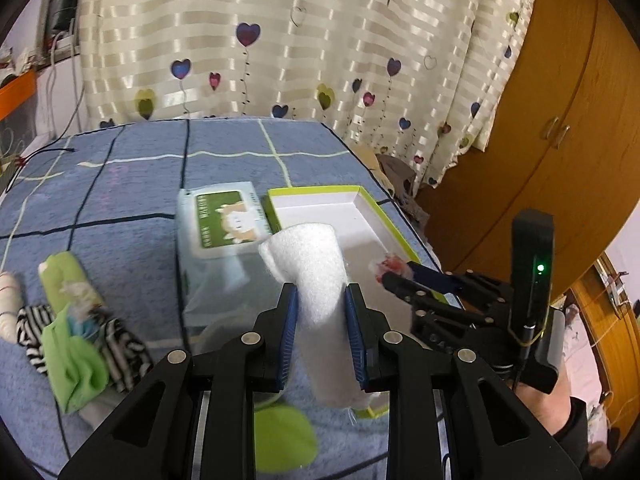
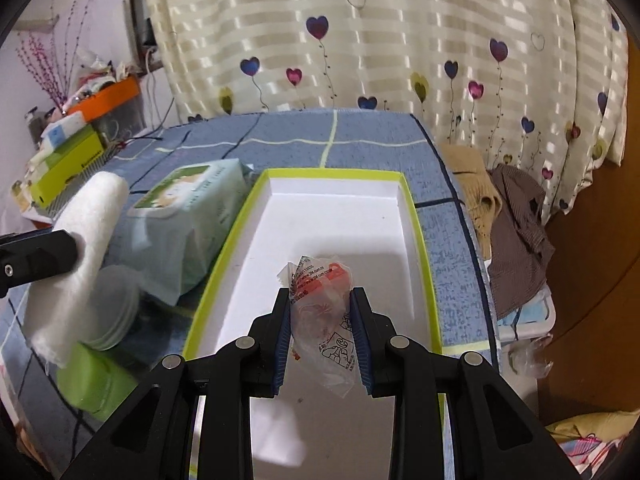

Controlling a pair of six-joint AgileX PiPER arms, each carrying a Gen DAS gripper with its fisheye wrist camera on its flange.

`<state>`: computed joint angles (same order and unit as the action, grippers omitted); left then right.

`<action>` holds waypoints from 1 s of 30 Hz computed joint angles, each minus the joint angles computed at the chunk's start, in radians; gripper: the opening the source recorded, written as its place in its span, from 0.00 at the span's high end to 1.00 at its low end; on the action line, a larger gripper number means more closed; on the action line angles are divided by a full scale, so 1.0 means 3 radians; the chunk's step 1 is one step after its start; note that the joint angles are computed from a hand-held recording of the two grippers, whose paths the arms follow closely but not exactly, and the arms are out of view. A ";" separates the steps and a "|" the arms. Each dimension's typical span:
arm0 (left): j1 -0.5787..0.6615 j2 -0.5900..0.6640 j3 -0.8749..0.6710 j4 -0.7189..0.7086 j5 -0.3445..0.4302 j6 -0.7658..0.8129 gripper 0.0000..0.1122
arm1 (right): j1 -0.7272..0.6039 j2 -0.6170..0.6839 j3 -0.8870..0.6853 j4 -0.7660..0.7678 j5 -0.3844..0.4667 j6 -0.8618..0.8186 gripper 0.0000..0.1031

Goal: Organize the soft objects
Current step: 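Carry the towel and bag into the white box and open both tools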

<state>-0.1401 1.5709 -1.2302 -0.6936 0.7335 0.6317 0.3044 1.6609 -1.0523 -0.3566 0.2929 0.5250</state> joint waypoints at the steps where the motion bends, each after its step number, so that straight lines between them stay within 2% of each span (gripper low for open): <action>1: -0.0032 0.0049 -0.0044 0.0034 0.0002 -0.0051 0.77 | -0.0021 0.0039 -0.0028 0.0074 0.0001 -0.0089 0.73; 4: -0.0135 0.0214 -0.0201 0.0151 0.0032 -0.0206 0.77 | -0.0121 0.0140 -0.0091 0.0455 -0.0034 -0.0482 0.69; 6: -0.0201 0.0296 -0.0276 0.0209 0.0035 -0.0275 0.77 | -0.0162 0.0150 -0.0092 0.0621 -0.0046 -0.0654 0.53; 8: -0.0273 0.0397 -0.0375 0.0310 0.0044 -0.0387 0.77 | -0.0215 0.0124 -0.0058 0.0890 -0.0103 -0.0915 0.49; 14: -0.0431 0.0686 -0.0622 0.0516 0.0070 -0.0654 0.77 | -0.0295 -0.0040 0.0082 0.0924 -0.0177 -0.0950 0.48; 19: -0.0550 0.0882 -0.0793 0.0650 0.0099 -0.0813 0.77 | -0.0416 -0.0100 0.0146 0.0422 -0.0163 -0.0460 0.48; 21: -0.0580 0.0940 -0.0850 0.0667 0.0128 -0.0827 0.75 | -0.0481 -0.0061 0.0133 0.0369 -0.0123 -0.0401 0.49; 22: -0.0584 0.0964 -0.0873 0.0659 0.0146 -0.0828 0.74 | -0.0510 -0.0046 0.0138 0.0392 -0.0126 -0.0419 0.50; 26: -0.0568 0.1036 -0.0938 0.0606 0.0189 -0.0832 0.72 | -0.0591 0.0095 0.0090 0.0553 -0.0068 -0.0596 0.75; 30: -0.0555 0.1069 -0.0994 0.0597 0.0230 -0.0885 0.72 | -0.0610 0.0187 0.0068 0.0710 -0.0041 -0.0758 0.92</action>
<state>-0.3066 1.8915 -1.5283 -0.5146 0.8024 0.3660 0.1215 1.7171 -1.0317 -0.1435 0.2805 0.2977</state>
